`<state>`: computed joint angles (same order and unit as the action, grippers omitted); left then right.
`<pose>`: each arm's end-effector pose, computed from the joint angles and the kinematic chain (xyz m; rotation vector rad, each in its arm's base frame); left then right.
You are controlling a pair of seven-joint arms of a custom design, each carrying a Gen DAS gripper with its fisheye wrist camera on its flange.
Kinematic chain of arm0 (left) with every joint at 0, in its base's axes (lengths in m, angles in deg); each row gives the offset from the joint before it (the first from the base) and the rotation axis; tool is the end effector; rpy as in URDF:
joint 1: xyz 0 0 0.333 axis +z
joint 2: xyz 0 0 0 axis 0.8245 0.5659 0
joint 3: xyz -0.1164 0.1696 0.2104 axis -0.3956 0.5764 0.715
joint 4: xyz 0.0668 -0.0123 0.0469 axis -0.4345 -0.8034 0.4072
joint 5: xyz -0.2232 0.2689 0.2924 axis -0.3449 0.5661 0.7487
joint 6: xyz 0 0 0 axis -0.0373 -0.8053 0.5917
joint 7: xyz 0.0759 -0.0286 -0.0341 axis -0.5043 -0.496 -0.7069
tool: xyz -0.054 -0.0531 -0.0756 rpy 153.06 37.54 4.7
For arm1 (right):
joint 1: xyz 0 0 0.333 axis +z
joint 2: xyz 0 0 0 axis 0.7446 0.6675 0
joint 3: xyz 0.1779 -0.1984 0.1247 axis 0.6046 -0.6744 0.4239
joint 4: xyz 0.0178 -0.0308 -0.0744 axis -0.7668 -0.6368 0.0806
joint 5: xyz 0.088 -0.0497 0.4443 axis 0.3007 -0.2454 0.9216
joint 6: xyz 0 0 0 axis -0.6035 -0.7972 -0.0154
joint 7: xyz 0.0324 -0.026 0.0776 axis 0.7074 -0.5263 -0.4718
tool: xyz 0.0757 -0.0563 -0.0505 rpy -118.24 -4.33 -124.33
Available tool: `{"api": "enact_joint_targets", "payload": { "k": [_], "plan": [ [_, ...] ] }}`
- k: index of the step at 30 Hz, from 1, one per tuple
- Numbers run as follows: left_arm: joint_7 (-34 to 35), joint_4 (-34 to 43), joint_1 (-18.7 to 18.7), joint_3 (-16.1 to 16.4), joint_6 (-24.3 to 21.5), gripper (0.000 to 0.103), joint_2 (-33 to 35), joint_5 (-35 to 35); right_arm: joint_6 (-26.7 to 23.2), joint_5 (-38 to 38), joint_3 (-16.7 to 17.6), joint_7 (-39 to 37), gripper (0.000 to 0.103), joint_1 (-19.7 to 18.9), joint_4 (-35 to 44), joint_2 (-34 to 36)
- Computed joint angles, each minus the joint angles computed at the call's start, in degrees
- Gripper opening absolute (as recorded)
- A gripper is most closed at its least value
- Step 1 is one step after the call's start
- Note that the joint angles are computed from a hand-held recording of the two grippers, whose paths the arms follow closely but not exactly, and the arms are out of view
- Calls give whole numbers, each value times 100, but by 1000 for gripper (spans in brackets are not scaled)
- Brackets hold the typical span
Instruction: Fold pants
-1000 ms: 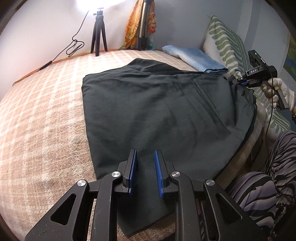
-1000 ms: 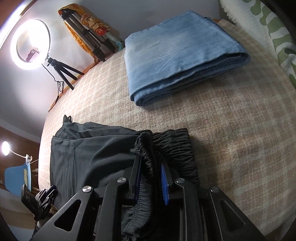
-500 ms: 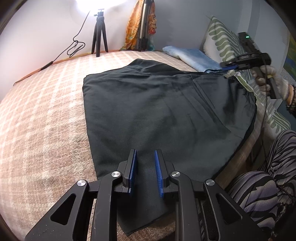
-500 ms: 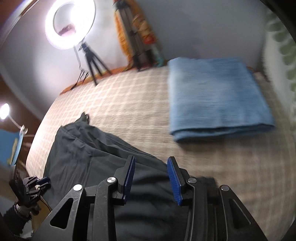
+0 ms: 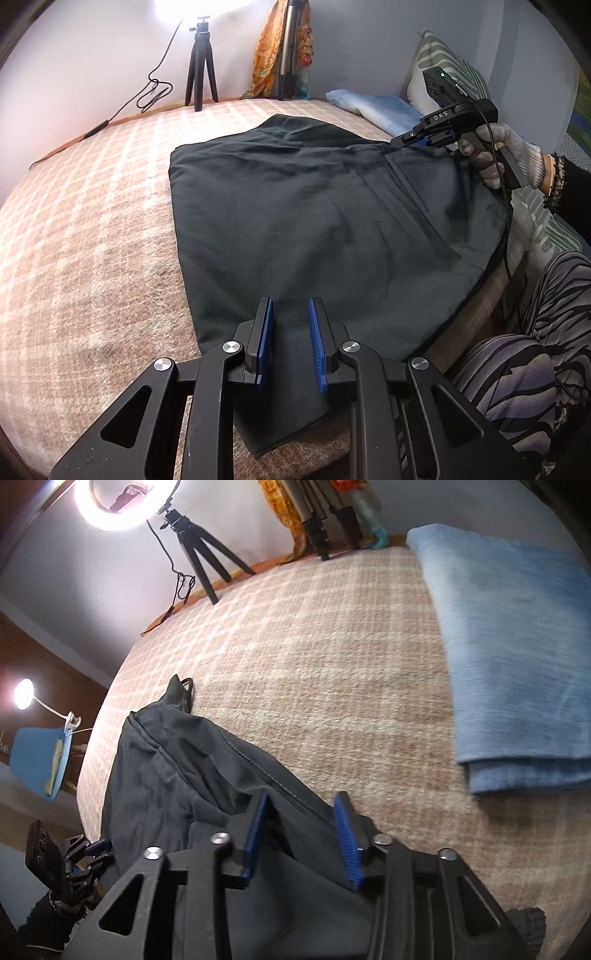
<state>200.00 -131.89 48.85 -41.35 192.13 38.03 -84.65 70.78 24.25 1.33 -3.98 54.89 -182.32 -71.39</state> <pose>0.5453 -0.1173 0.3293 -0.9352 2.7065 -1.0849 0.5478 0.0069 0.3145 -1.5039 2.1271 -0.0126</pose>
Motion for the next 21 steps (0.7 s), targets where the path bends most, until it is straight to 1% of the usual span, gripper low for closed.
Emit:
{"api": "enact_joint_targets", "payload": {
  "k": [1,2,3,4,5,7,8,9,10,12,13,15,16,17,18,19,20,21],
  "plan": [
    [7,-2,3,5,-13,18,-2,-8,-4,102,-5,-121,19,28,13,14],
    [1,9,6,9,-33,18,8,-16,24,99,7,-154,12,34,3,4],
    [-10,17,11,11,-51,18,14,-19,118,22,43,-165,2,48,-25,-18],
    [-12,26,16,11,-62,18,21,-20,186,-161,83,-61,0,43,-34,-24],
    [6,29,19,10,-66,18,26,-25,267,-565,148,211,0,1,-48,-31],
    [49,19,25,9,-67,18,19,-44,478,-1425,248,864,0,-112,-67,-26],
    [72,12,24,7,-64,18,15,-55,582,-2084,320,1444,0,-246,-77,-17],
    [81,11,26,7,-66,18,14,-60,633,-2384,369,1720,0,-341,-76,2],
    [70,13,28,7,-71,18,16,-61,628,-2282,246,1655,0,-235,-49,27],
    [16,17,38,12,-101,18,14,-47,494,-1615,77,1000,0,-48,36,74],
    [-14,20,46,15,-118,18,12,-26,465,-1699,95,1044,1,-62,36,61],
    [-156,30,76,32,-161,18,-15,25,358,-1775,110,1140,6,-74,38,13],
    [-210,33,91,51,-185,18,-33,5,303,-1868,123,1264,20,-97,33,-17],
    [-229,3,113,89,-228,18,-95,-94,330,-1987,147,1439,28,-124,-31,-101],
    [-261,-35,140,135,-264,18,-164,-210,396,-2120,172,1587,30,-144,-110,-189],
    [-318,-52,163,171,-295,21,-205,-270,439,-2200,187,1695,30,-146,-205,-312],
    [-417,-71,198,216,-334,25,-248,-330,470,-2257,193,1754,30,-134,-300,-433],
    [-516,-91,230,252,-323,35,-276,-402,497,-2352,207,1838,30,-136,-343,-493]
  ]
}}
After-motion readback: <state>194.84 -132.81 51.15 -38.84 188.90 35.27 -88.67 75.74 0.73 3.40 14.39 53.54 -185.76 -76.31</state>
